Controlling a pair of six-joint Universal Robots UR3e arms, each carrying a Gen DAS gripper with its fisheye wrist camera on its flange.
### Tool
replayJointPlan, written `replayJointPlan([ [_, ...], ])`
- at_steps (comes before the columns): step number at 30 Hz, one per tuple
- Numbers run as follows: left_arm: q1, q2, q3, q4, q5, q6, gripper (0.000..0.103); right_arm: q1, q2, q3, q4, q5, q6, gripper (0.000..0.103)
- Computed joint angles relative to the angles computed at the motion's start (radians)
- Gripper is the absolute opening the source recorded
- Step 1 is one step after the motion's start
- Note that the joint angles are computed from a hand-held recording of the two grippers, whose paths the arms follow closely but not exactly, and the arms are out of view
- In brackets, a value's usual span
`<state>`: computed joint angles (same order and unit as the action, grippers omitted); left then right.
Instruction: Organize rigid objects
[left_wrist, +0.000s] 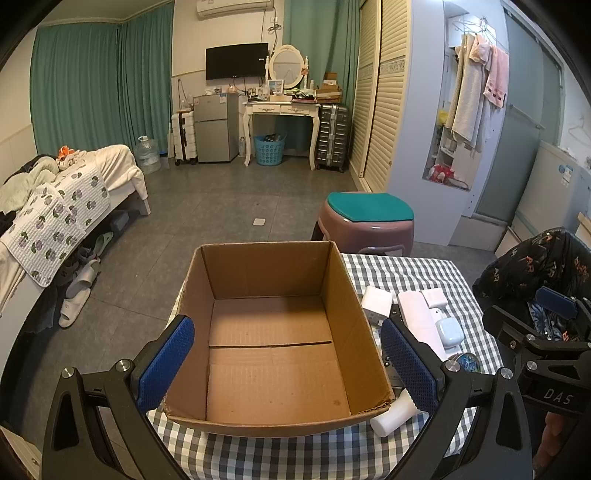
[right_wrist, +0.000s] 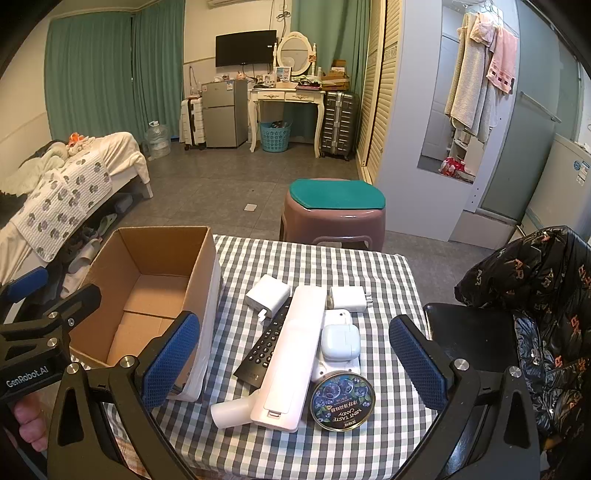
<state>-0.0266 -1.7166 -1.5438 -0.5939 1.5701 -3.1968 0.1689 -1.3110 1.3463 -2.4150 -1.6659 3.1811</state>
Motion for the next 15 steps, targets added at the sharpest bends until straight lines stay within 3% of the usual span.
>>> replayJointPlan([
  [15,-0.011,-0.007,0.014,-0.008,0.006,-0.007,0.103,-0.014,-0.002,0.016,-0.011,0.013,-0.009,0.103],
])
